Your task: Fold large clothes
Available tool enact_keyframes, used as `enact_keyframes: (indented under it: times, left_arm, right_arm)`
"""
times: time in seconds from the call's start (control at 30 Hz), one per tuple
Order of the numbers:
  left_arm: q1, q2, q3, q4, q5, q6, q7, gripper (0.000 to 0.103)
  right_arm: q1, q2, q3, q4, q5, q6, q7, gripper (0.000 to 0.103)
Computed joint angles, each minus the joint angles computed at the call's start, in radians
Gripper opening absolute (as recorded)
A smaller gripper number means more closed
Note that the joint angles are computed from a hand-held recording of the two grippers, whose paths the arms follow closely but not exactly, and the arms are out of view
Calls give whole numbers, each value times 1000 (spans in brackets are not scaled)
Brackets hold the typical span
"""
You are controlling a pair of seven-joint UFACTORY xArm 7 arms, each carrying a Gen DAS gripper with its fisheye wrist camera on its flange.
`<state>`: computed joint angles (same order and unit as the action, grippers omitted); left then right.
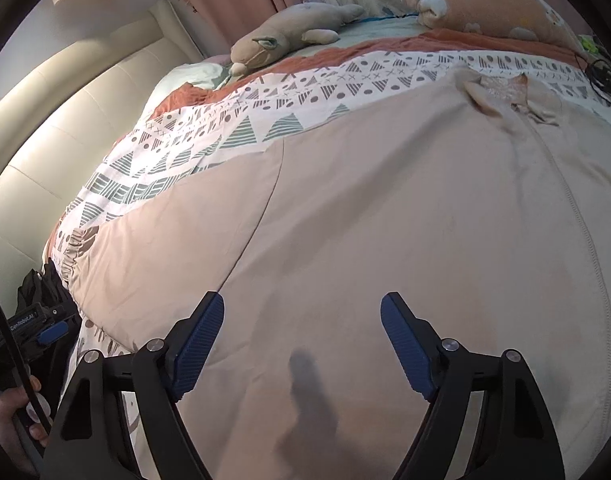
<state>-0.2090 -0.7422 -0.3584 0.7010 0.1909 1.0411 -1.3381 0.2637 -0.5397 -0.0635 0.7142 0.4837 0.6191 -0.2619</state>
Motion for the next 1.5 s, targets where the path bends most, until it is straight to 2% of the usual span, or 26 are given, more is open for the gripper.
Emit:
enact_keyframes:
  times: [0.07,0.1,0.17,0.2,0.27,0.37,0.47,0.6,0.73,0.77,0.97,1.23,1.5]
  left_arm:
    - [5,20,8,-20,-7,-33,-10,67]
    - [9,30,10,-27,-5,-46,-16,63]
    - [12,62,19,-35,-5,-75,-16,46]
    - [13,72,25,-44,-3,-95,-16,41]
    - [28,78,17,-43,21,-96,-34,15]
    - [30,52,25,-45,41,-127,-37,7]
    - [40,47,7,10,90,-115,3,6]
    - [45,49,-6,93,119,-111,54,6]
    - [50,64,-21,164,125,-116,89,6]
    - [50,68,-24,178,126,-119,98,6]
    - [45,100,-51,251,129,-135,131,6]
    - [16,144,-86,326,117,-196,162,6]
    - [-23,248,-124,413,121,-274,159,6]
  right_arm:
    - [10,23,-11,11,14,4,-16,80]
    - [11,28,-13,12,18,6,-21,80]
    - [14,34,-21,13,29,14,-44,79]
    - [12,33,-23,11,32,18,-52,75]
    - [17,39,-35,16,59,31,-72,70]
    - [34,42,-49,20,111,49,-127,61]
    - [58,61,-71,33,181,85,-199,54]
    - [85,107,-147,77,374,244,-304,41]
    - [76,150,-181,102,492,353,-373,35]
    - [45,154,-149,95,504,335,-340,34]
    - [1,263,-157,119,623,450,-403,25]
    - [-83,377,-66,152,645,468,-423,25]
    - [-203,358,-10,172,547,476,-367,25]
